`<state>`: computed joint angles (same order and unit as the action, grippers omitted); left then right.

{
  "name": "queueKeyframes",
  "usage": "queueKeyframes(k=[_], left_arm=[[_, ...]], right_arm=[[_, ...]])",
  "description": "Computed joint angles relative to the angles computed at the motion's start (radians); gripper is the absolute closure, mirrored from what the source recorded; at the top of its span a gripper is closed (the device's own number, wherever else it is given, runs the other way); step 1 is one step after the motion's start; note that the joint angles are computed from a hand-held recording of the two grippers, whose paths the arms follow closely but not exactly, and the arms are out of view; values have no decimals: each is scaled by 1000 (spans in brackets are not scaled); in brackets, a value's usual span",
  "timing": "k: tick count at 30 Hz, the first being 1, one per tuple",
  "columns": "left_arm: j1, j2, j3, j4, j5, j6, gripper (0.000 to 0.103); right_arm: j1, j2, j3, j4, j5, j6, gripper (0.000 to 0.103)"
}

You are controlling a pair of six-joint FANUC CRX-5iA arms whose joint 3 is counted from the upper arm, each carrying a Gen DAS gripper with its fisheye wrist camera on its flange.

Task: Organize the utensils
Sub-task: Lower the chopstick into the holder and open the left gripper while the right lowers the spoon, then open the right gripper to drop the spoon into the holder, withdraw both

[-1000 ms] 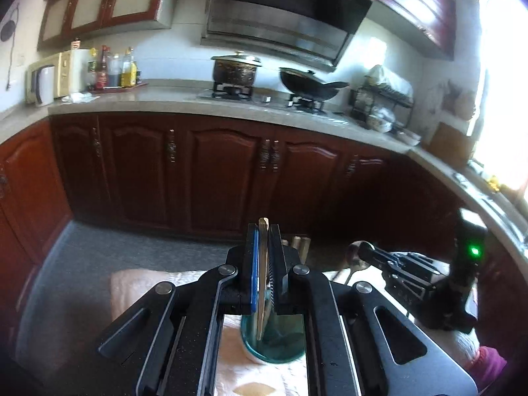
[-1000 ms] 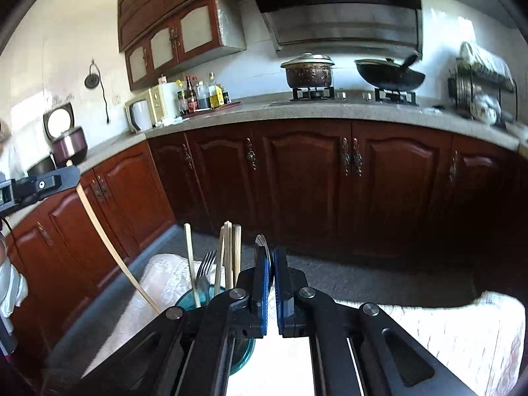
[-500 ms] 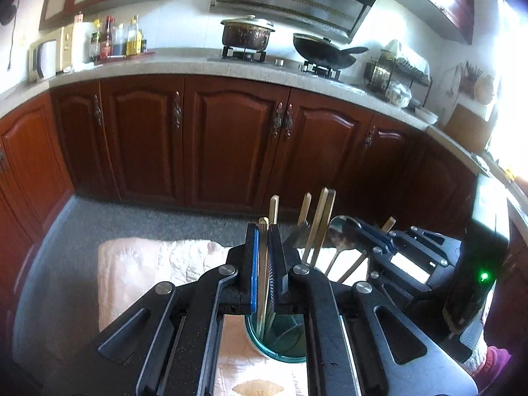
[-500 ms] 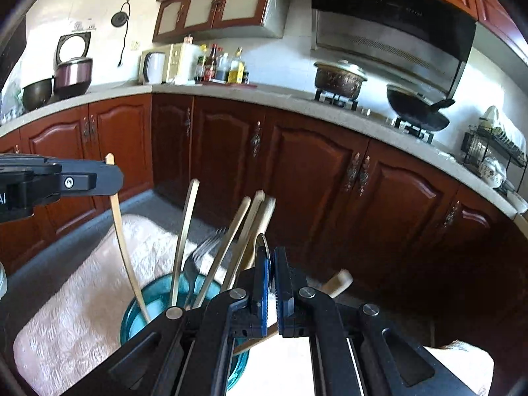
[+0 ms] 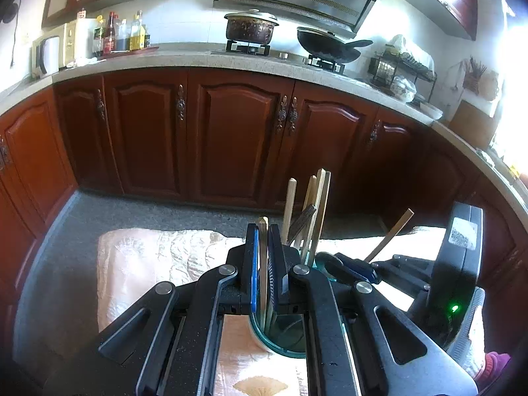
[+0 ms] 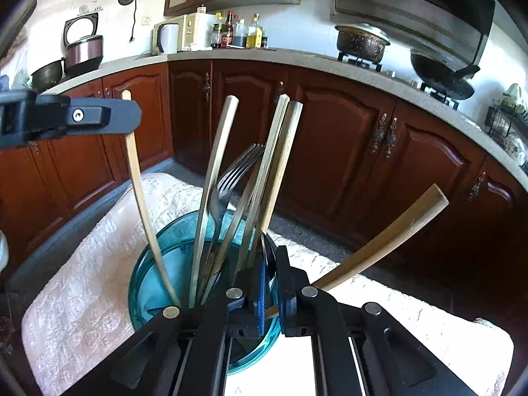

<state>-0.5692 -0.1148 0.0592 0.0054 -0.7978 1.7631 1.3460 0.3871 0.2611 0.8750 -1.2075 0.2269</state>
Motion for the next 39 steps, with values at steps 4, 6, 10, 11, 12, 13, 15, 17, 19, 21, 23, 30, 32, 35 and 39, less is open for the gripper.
queueKeyframes(k=[4,6,10,11,12,13,15,17,19,21,23,30,32,35,39], left_arm=[[0,0,5,-5,-11,11,99],[1,3,9,-2,-20,13,98],[-2,1,15,-10,-35,26,90],[-3,-2,13,-10,-36,29,80],[-3,-5,11,-9,-36,31,75],[-1,-9,5,-2,-33,30,63],[4,-22,-9,17,-24,29,53],[-1,-27,-7,6,-29,38,53],[-7,-32,-5,-10,-38,54,52],[-5,-40,-13,-4,-41,56,52],[-10,-48,-13,-18,-54,76,48],[-65,-98,-45,-104,-60,138,42],[-83,-110,-59,-121,-62,155,42],[-116,-118,-72,-147,-71,178,41],[-158,-115,-81,-167,-83,200,41]], right_arm=[[4,-37,-41,16,38,-51,88],[8,-53,-57,27,50,-82,87],[21,-73,-75,56,42,-133,81],[25,-79,-83,66,40,-147,80],[30,-86,-89,72,39,-159,79],[32,-89,-92,75,37,-166,79],[39,-101,-103,80,33,-187,79],[48,-112,-116,88,30,-214,78],[58,-119,-120,92,16,-230,76],[67,-126,-126,95,5,-239,76],[78,-132,-133,99,-6,-256,75],[125,-159,-161,111,-49,-329,74],[143,-160,-160,108,-70,-345,72],[168,-166,-169,113,-96,-376,70],[209,-172,-181,107,-136,-419,70]])
